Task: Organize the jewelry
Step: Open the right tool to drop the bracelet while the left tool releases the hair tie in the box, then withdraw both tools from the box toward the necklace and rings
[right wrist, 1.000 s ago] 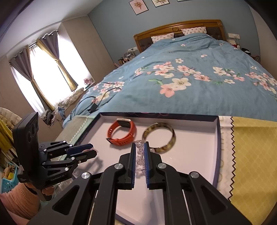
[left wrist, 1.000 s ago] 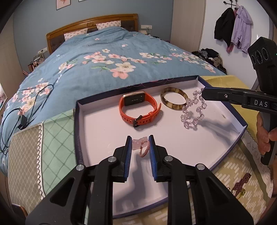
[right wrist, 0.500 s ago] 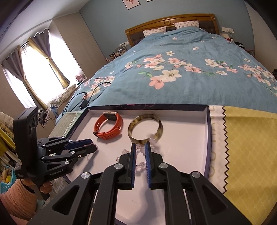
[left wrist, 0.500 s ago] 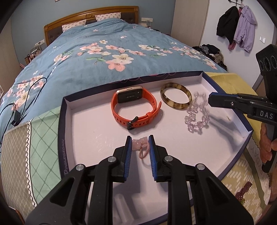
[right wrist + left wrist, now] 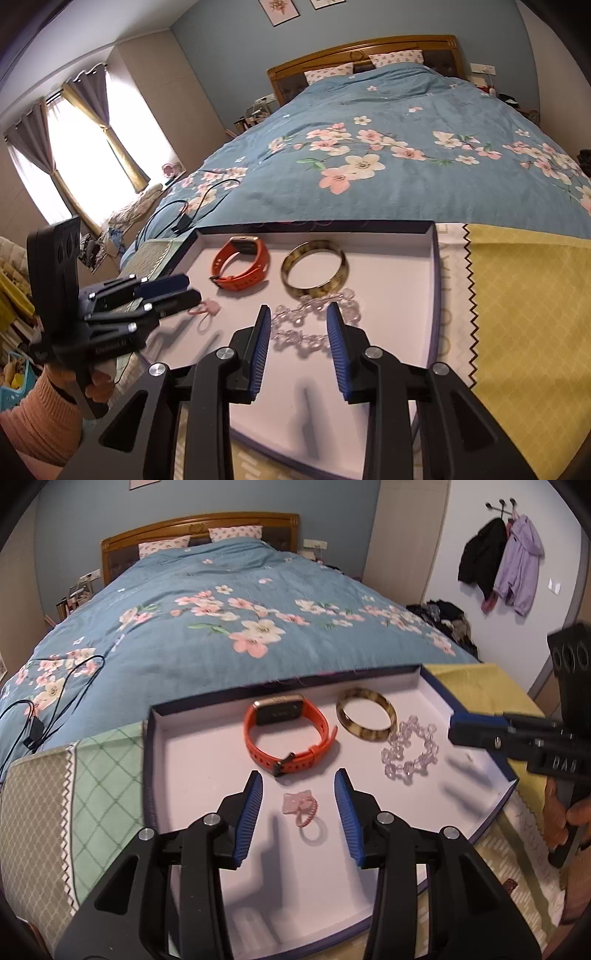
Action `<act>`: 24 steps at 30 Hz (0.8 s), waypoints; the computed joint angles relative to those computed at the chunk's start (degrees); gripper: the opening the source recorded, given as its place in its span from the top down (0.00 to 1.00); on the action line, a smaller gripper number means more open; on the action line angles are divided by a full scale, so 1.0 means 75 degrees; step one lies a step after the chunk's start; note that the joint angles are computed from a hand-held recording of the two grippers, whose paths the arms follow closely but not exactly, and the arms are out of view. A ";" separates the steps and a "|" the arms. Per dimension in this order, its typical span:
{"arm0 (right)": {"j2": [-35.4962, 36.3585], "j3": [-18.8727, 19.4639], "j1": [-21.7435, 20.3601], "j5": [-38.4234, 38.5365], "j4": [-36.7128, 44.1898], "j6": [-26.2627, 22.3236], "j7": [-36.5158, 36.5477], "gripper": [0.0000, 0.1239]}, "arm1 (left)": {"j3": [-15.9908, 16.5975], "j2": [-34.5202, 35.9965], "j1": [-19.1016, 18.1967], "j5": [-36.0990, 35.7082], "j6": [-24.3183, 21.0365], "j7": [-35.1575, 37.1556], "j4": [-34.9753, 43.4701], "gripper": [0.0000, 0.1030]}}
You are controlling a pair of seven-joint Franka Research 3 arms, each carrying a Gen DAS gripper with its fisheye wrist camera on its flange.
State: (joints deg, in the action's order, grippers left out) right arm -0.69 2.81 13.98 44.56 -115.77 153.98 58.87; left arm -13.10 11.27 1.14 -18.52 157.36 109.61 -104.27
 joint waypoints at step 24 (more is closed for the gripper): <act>-0.2736 -0.0246 0.0677 -0.0558 -0.2948 -0.0595 -0.1083 0.75 | 0.1572 -0.3463 -0.1518 -0.3048 0.0503 0.2660 -0.3833 0.56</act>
State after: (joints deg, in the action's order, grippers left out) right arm -21.21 0.96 19.06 40.37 -137.88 149.52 50.75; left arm -1.31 -14.71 -10.25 -41.39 161.13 129.56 -133.02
